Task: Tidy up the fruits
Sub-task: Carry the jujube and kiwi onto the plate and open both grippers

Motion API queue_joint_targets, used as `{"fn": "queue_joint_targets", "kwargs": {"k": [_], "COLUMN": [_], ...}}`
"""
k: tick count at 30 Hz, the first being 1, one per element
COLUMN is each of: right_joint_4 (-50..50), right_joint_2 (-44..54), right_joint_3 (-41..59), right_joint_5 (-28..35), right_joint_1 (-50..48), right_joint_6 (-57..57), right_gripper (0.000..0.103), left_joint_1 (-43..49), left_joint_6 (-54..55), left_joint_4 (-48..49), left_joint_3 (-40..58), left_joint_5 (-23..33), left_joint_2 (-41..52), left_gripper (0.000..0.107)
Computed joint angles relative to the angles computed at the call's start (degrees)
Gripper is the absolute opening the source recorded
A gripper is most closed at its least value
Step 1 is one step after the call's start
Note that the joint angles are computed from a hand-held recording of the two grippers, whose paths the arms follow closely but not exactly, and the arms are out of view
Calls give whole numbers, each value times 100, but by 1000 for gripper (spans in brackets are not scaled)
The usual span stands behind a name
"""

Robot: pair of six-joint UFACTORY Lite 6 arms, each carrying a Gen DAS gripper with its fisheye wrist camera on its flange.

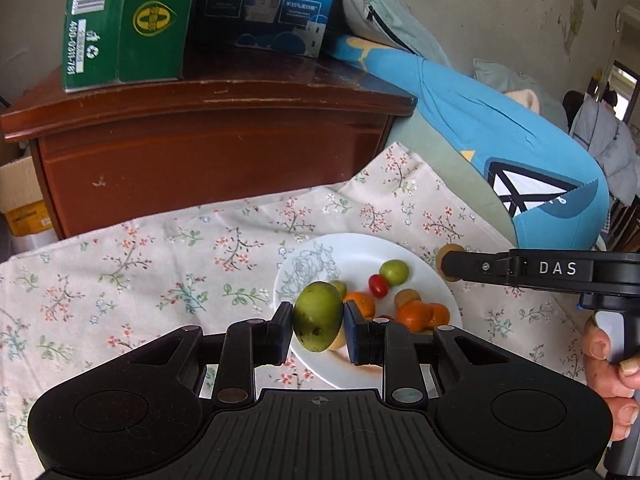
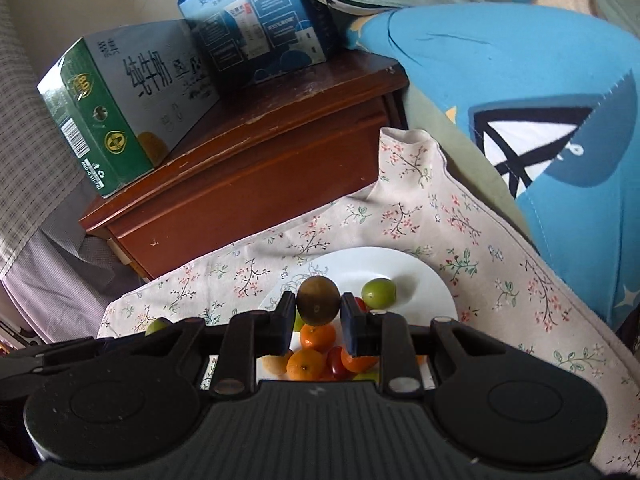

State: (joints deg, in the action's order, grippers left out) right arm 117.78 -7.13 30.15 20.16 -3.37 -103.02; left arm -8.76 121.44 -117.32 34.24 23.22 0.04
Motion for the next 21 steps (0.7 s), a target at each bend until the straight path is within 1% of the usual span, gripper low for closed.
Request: {"fn": "queue_joint_targets", "kwargs": {"k": [4,7,14,17,18,19,21], "right_joint_4": [524,868,1119,1400,1505,1641,1854], "right_joint_2": [332,549,1090,1181,1193,1202,1189], "right_joint_3": [70,132,316,360,363,357,327], "right_joint_5": [41,60,183,138,130,138,146], "right_joint_1": [47,99,124,231,253,263,260], "right_joint_6": [-406,-673,-787,-1050,-1128,-1222,-1365], "right_gripper": [24,24,24,24,25,28,29], "left_joint_1": [-281,-452,-617,-648,-654,-655,-647], "left_joint_6": [149,348,696,735,762,810,923], "left_joint_4": [-257,-506,-925,-993,-1033,-1090,-1206], "left_joint_3": [125,166,322,361,367,353,314], "left_joint_5": [114,98,149,172,173,174,171], "left_joint_2": [411,627,1061,1165,1177,1164,1108], "left_gripper": [24,24,24,24,24,24,24]}}
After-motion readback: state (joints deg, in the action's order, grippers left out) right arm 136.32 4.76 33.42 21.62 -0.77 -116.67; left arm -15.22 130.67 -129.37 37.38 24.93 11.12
